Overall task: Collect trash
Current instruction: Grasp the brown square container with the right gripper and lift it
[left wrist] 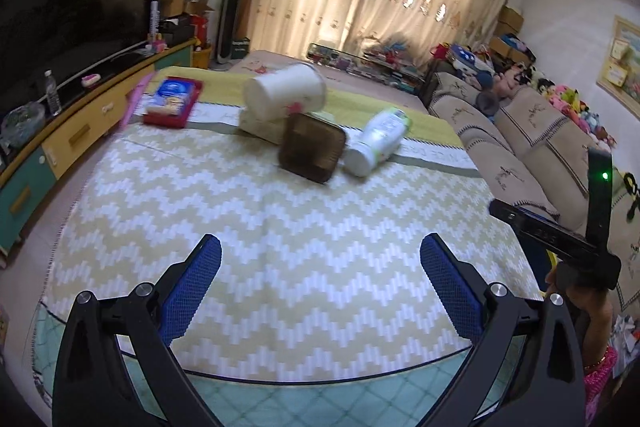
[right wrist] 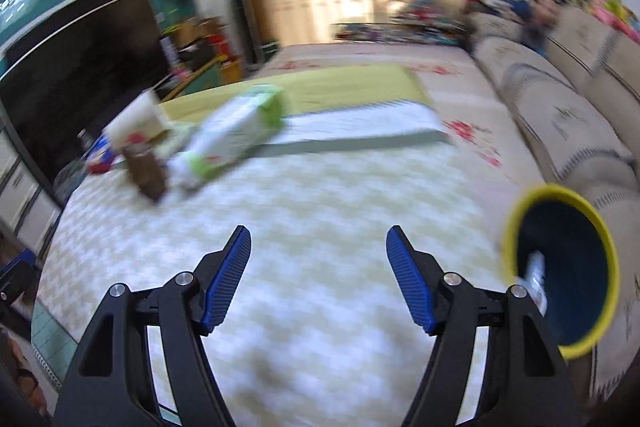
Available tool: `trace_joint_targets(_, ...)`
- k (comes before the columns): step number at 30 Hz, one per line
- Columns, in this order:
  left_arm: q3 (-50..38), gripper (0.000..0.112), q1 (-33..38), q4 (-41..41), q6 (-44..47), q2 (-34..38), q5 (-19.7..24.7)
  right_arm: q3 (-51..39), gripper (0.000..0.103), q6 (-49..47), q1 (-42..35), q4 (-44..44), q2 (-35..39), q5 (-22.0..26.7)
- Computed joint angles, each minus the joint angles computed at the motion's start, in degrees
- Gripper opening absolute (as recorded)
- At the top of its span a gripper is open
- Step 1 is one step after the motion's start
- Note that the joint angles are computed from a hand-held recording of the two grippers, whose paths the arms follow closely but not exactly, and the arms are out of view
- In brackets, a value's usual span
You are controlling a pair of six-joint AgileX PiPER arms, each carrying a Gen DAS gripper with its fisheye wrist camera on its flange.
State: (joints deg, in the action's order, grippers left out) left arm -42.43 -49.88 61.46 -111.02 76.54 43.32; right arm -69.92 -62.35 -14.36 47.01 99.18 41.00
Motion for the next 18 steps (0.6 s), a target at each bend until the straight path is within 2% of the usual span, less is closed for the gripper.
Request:
trace_joint_targets(5,4.1,0.098,-0.69,0.84,-2.0,-4.91,4.17,-0.17,0.066,3.71,10.55,-1.14,0.13,-3.01)
trace_joint_targets(9,7.11,0.098,-0.23,-0.02,-2.31,-8.48,6.33,-4.43,0.044,9.38,17.55,-5.19,3.7,-2.96)
trace_joint_targets(18,11.68,0.098,4.21,-1.83,-1.34,-11.9,2.29,-9.32,0.034,19.65,26.75,-12.53,7.84,-7.34)
